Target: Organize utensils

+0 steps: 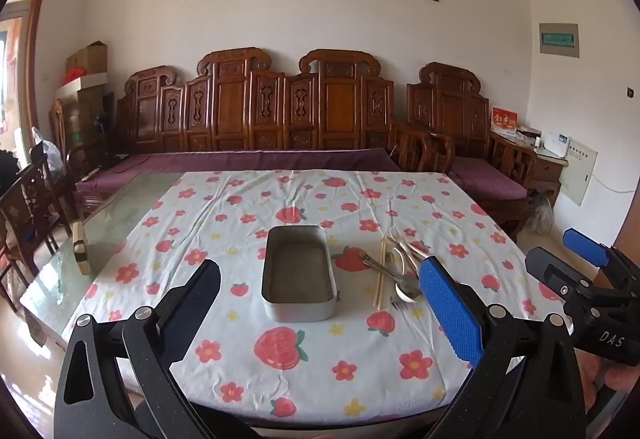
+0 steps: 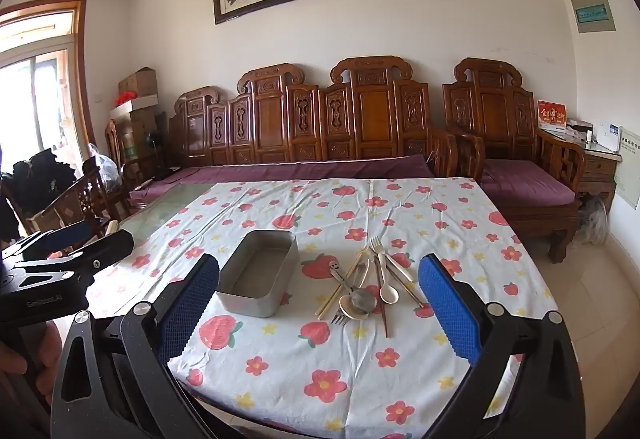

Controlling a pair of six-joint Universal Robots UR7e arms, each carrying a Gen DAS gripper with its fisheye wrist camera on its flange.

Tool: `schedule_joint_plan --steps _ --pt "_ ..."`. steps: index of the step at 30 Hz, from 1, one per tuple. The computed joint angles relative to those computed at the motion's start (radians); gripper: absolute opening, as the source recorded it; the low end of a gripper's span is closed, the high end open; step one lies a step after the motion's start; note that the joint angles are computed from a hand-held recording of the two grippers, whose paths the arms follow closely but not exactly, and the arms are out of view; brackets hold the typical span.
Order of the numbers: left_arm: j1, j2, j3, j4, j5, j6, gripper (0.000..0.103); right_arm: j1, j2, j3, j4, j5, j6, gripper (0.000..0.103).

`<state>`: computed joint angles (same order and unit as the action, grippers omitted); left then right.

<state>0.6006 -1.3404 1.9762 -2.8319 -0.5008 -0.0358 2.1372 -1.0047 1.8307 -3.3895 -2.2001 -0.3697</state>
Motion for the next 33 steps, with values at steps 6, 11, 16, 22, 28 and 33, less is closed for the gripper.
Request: schedule_joint_plan --steps 6,11,16,22,28,33 --pt "-0.001 0.001 0.001 -0.009 -0.002 0.006 0.097 -0.001 0.001 0.0 -0.002 -0.001 -0.001 0.1" --pt "0.0 0.001 0.001 -0.01 -0.006 0.005 0.097 0.0 0.002 0.002 -0.005 -0.002 -0.004 0.1" --pt "0.003 0.006 -0.011 -0.005 -0.01 0.007 0.097 -0.001 0.001 0.001 -0.004 -0.001 -0.006 0.1" --pt "-0.006 0.011 -0.014 -0.001 -0.004 -0.001 0.097 -0.002 0.0 0.0 0.0 -0.001 -0.005 0.1" --pt "-0.004 0.013 -0.017 -0.004 -0.005 0.002 0.097 -0.001 -0.001 -0.001 0.001 -0.002 -0.006 0.1" --pt "-0.006 0.011 -0.011 -0.007 -0.002 0.002 0.097 -0.001 -0.003 -0.001 0.003 -0.001 -0.005 0.1"
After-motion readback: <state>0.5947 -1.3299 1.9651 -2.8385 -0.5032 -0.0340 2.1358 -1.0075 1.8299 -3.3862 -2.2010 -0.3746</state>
